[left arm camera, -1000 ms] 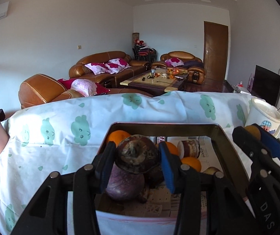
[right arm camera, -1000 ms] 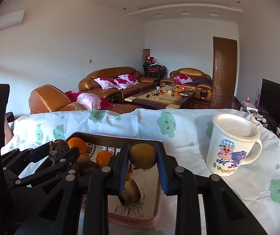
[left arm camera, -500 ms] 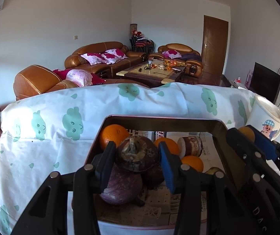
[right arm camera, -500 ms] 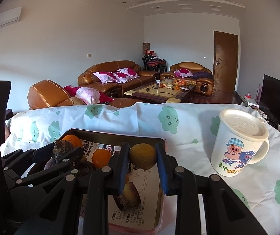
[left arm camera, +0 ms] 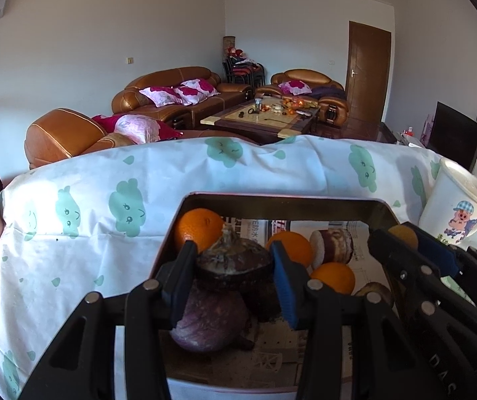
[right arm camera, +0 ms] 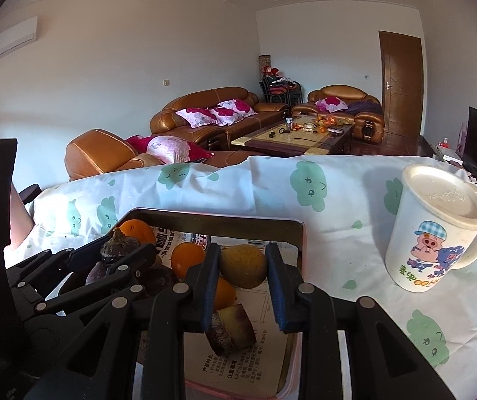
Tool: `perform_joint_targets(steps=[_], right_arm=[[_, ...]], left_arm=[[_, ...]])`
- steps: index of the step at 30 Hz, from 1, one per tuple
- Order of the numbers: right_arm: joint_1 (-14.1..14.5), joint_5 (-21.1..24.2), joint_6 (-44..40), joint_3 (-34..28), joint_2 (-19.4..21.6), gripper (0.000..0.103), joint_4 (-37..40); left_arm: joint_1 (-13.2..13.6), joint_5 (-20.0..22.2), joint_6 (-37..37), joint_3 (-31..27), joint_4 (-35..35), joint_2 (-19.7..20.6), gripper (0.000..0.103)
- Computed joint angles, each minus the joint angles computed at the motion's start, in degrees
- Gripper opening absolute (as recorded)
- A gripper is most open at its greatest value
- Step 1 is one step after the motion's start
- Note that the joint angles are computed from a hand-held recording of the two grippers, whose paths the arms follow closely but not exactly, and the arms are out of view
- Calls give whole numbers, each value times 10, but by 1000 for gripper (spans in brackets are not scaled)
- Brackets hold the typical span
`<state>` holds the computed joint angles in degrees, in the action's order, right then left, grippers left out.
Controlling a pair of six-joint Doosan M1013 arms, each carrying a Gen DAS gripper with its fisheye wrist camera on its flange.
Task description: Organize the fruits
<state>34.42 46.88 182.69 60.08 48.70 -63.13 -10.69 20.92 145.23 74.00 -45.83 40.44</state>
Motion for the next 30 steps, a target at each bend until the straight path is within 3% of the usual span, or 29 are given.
perform_joint_targets(steps=[5, 7, 9, 14, 16, 18, 20, 21, 22, 25, 30], right_arm=[[-13, -76, -3, 20, -10, 30, 29], [-17, -91, -4, 23, -12, 30, 42], [-19, -106, 3, 29, -14, 30, 42], [-27, -163, 49, 53, -26, 33, 26], [-27, -170, 76, 61, -29, 38, 4], [-26, -175, 122, 70, -34, 53, -35], [-26, -181, 184, 83, -39, 70, -83], [-26, -186, 220, 90, -42, 80, -111], [-26, -188, 250, 95, -44, 82, -138], [-19, -158, 230, 88, -40, 83, -139], [0, -63, 220, 74, -30, 83, -161]], left_arm=[[3, 1, 2, 0, -8, 1, 49], [3, -7, -3, 7, -6, -3, 54], [3, -20, -17, 14, -2, -7, 68], [7, -38, -7, 30, -37, -16, 80], [11, -40, -14, 31, -45, -19, 88], [17, -43, 12, 38, -96, -22, 100], [26, -29, 68, 42, -171, -25, 103], [28, -22, 78, 42, -181, -26, 103], [28, -24, 80, 44, -178, -27, 103], [24, -55, 136, 60, -213, -35, 103], [22, -85, 252, 78, -313, -41, 103]])
